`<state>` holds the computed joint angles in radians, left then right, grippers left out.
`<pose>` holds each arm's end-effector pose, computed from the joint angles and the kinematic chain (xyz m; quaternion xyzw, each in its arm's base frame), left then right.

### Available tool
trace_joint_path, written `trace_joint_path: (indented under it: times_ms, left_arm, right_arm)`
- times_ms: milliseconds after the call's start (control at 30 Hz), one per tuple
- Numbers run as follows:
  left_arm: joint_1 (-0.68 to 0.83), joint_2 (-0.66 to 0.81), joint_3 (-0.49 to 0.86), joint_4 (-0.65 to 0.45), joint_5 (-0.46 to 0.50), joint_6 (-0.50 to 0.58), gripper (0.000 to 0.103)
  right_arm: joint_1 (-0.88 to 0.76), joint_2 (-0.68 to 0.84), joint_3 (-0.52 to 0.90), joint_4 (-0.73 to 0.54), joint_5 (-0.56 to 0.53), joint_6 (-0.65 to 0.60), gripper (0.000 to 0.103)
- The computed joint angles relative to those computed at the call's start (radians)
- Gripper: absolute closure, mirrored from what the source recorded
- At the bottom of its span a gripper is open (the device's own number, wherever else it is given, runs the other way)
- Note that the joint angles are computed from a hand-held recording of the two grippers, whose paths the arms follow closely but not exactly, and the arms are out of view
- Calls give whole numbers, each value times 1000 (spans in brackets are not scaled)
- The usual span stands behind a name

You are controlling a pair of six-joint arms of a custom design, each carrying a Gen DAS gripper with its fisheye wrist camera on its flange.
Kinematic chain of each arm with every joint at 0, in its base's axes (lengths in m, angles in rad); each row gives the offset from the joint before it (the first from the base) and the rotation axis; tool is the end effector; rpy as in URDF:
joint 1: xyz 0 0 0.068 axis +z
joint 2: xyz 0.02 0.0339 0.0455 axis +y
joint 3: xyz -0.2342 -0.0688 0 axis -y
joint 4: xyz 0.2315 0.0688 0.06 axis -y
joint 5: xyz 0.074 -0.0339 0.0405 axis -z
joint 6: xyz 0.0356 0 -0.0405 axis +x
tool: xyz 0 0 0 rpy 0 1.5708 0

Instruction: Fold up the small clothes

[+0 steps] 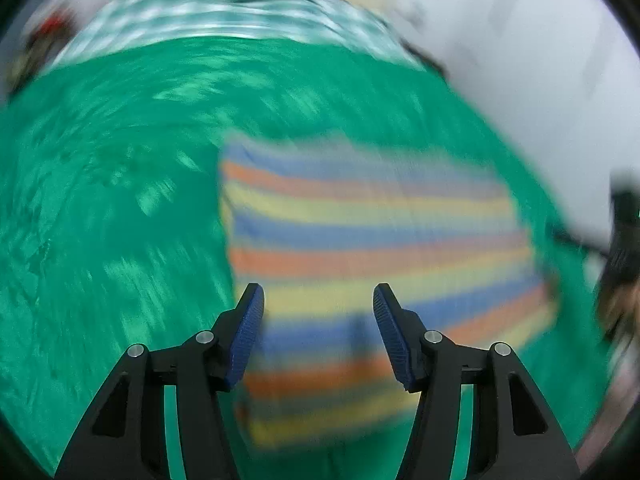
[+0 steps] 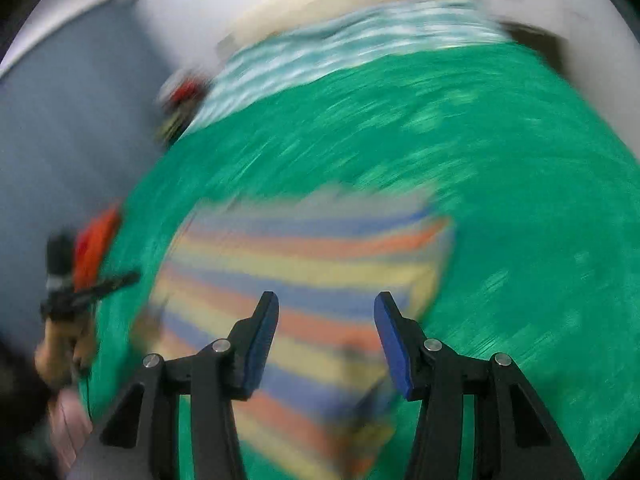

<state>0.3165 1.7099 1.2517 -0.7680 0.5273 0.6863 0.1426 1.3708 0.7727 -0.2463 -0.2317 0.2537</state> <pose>0.3116 0.0832 0.1982 0.2188 0.9267 -0.1456 0.2686 0.2668 0.0466 0.1810 0.0105 0.9293 0.1754 0.3247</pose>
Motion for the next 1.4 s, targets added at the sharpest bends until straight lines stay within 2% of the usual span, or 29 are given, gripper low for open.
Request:
trace_joint_path:
  times_ms: [33, 67, 100, 133, 200, 233, 267, 333, 367, 433, 500, 567, 633, 667, 767, 833, 867, 1000, 1300, 1400]
  left_arm:
    - [-16, -27, -91, 39, -92, 43, 46]
    - [-17, -24, -132, 67, -168, 51, 54]
    - [6, -20, -151, 82, -172, 63, 54]
    - [50, -29, -161, 83, -137, 81, 54]
    - [84, -82, -172, 94, -228, 56, 46]
    - [110, -102, -164, 71, -243, 56, 42]
    - [163, -124, -149, 21, -215, 70, 40]
    - [219, -168, -153, -48, -176, 93, 34]
    - [250, -220, -181, -73, -155, 111, 26]
    - [298, -331, -277, -74, -134, 150, 17]
    - [301, -476, -387, -79, -135, 156, 16]
    - [271, -573, -463, -70, -145, 136, 15]
    - [256, -668, -535, -56, -153, 122, 13]
    - [289, -723, -562, -87, -137, 151, 13]
    - [258, -773, -590, -101, -142, 100, 13]
    - [247, -802, -604, -107, -141, 74, 13]
    - [234, -795, -614, -83, -143, 53, 13]
    - [241, -837, -641, -102, -139, 42, 13]
    - [223, -917, -710, -79, -158, 25, 13]
    - [198, -927, -739, -47, -181, 3, 13]
  right_arm:
    - [51, 3, -20, -11, 25, -23, 54]
    - [104, 30, -28, -34, 71, -38, 56]
    - [135, 86, -39, -66, 130, -44, 59]
    - [143, 93, -75, -63, 161, -32, 73]
    - [118, -24, -200, -56, 193, -9, 76]
    - [109, -92, -228, -108, 218, 4, 71]
    - [104, -154, -247, -161, 243, 32, 65]
    - [134, -284, -267, -274, 319, 120, 63]
    - [178, -358, -277, -335, 362, 164, 63]
    - [273, -458, -299, -407, 418, 241, 60]
    - [455, -513, -309, -469, 511, 402, 51]
    - [625, -503, -311, -493, 602, 565, 46]
    - [741, -431, -311, -455, 661, 682, 42]
    - [826, -400, -303, -467, 702, 768, 41]
    - [986, -269, -262, -482, 780, 923, 39]
    - [1032, -154, -209, -474, 803, 954, 38]
    - [1052, -122, -192, -482, 814, 970, 38]
    - [1104, -36, -154, -490, 842, 1017, 38]
    - [1156, 26, -156, -491, 845, 1115, 37]
    - [1167, 48, -165, -483, 848, 1139, 29]
